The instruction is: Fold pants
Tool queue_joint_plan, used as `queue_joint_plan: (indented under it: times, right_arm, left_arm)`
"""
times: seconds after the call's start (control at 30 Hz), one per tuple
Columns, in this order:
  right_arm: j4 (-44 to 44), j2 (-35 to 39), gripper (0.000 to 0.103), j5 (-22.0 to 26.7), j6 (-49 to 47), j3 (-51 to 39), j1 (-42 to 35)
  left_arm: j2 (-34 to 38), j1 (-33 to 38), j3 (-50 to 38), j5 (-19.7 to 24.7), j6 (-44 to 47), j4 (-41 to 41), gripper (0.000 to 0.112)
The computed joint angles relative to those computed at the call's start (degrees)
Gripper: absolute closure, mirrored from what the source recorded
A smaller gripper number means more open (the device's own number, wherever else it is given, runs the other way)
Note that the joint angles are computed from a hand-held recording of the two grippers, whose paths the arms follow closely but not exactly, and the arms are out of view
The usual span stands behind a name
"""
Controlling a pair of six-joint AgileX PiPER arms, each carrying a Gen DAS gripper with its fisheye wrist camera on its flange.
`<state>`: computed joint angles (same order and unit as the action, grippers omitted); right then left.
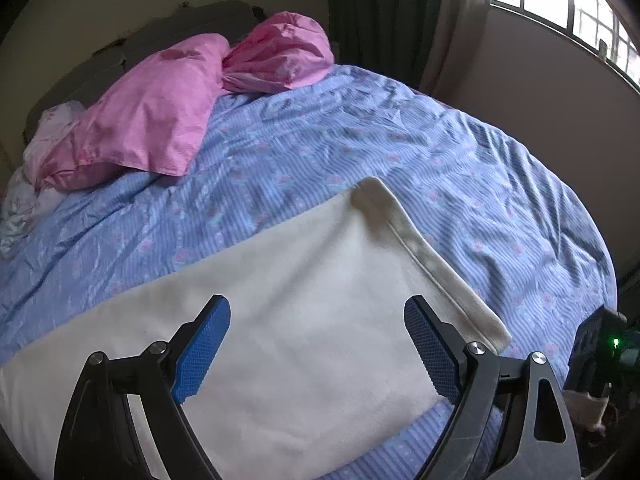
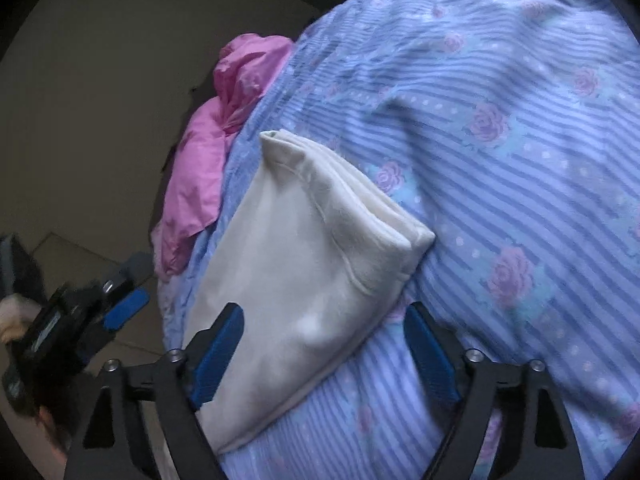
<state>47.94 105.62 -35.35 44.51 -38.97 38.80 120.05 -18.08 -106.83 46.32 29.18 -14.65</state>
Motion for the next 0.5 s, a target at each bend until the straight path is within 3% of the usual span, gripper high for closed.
queue_joint_plan:
  times: [0.17,0.27,0.3,0.37,0.4,0.5]
  right_arm:
    - [-6.7,0.7,0.009,-0.6,8.0,-0.1,-3.8]
    - [-11.9,0.3,0.014,-7.3,18.9,4.4,-4.4]
    - [-10.0,-0.3,0.020,-8.8,18.8,5.7,-3.6]
    - [-5.1,-1.3,0.024,-9.6,15.0,6.6,-2.2]
    - [-3.5,-1.7,0.029,-8.2,12.1,6.4,-2.1]
    - [0.2,-1.6,0.030,-4.8,5.3,3.8,-2.2]
  left_arm:
    - [0.8,0.9,-2.5,1.4,-1.8,1.5,0.023]
    - [1.0,1.1,-3.0,1.1,-2.1,2.8,0.023]
    - [1.0,1.0,-2.9,0.6,-1.9,3.3,0.023]
    - [1.5,0.6,-3.3,0.4,-2.1,4.3,0.023]
    - [2.0,0.5,-3.7,0.7,-2.1,4.4,0.023]
    - [3.4,0.1,-4.9,1.5,-2.3,5.1,0.023]
